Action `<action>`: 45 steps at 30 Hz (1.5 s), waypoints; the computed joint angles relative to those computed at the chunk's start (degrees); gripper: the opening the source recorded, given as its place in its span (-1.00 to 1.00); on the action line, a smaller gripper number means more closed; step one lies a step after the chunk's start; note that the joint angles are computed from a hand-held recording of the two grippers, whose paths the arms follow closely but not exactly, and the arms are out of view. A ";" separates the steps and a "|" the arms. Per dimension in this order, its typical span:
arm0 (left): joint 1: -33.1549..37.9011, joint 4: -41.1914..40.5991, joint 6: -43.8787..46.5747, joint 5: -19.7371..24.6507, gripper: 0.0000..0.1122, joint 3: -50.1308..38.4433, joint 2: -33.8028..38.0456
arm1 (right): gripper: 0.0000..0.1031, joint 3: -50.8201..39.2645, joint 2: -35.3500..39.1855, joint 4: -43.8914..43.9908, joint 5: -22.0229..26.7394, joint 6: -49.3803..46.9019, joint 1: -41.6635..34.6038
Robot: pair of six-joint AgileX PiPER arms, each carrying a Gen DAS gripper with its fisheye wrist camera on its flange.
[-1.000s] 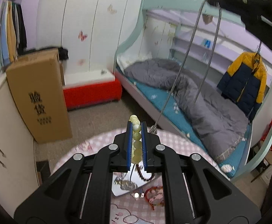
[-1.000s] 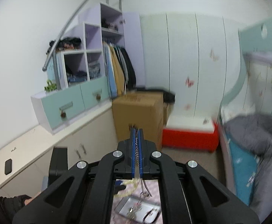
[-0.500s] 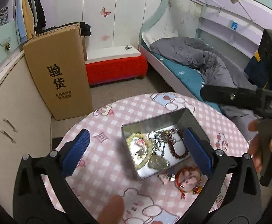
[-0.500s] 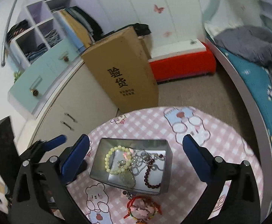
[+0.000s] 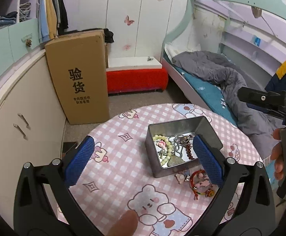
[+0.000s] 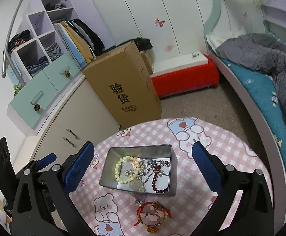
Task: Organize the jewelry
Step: 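Withdraw both tools from the tin box toward the remaining jewelry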
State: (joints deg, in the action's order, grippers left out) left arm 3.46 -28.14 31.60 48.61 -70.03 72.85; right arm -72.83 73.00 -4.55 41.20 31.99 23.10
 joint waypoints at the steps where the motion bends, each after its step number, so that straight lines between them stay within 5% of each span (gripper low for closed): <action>1: 0.47 -0.40 0.37 0.16 0.74 0.18 -0.65 | 0.87 0.03 -0.73 -1.69 0.39 1.29 0.78; 15: 6.92 -6.78 8.62 2.97 0.74 7.17 -10.06 | 0.87 6.64 -13.01 -32.54 13.33 27.59 21.57; 19: 11.06 -11.50 11.70 6.64 0.74 10.12 -10.84 | 0.87 10.95 -15.44 -38.04 18.80 36.59 28.57; 26: 10.89 -11.54 13.56 5.39 0.74 15.42 -12.53 | 0.87 16.24 -15.16 -41.85 26.05 44.29 37.23; 31: 8.21 -9.20 13.03 3.19 0.74 18.78 -11.99 | 0.87 22.49 -13.47 -36.87 20.62 44.85 33.78; 39: 2.39 -3.71 9.09 -1.18 0.74 21.95 -11.48 | 0.85 27.75 -4.59 -29.64 5.24 38.63 27.83; 45: -0.07 -0.84 6.30 -2.99 0.74 22.66 -10.86 | 0.48 27.01 0.25 -30.51 1.17 38.10 27.06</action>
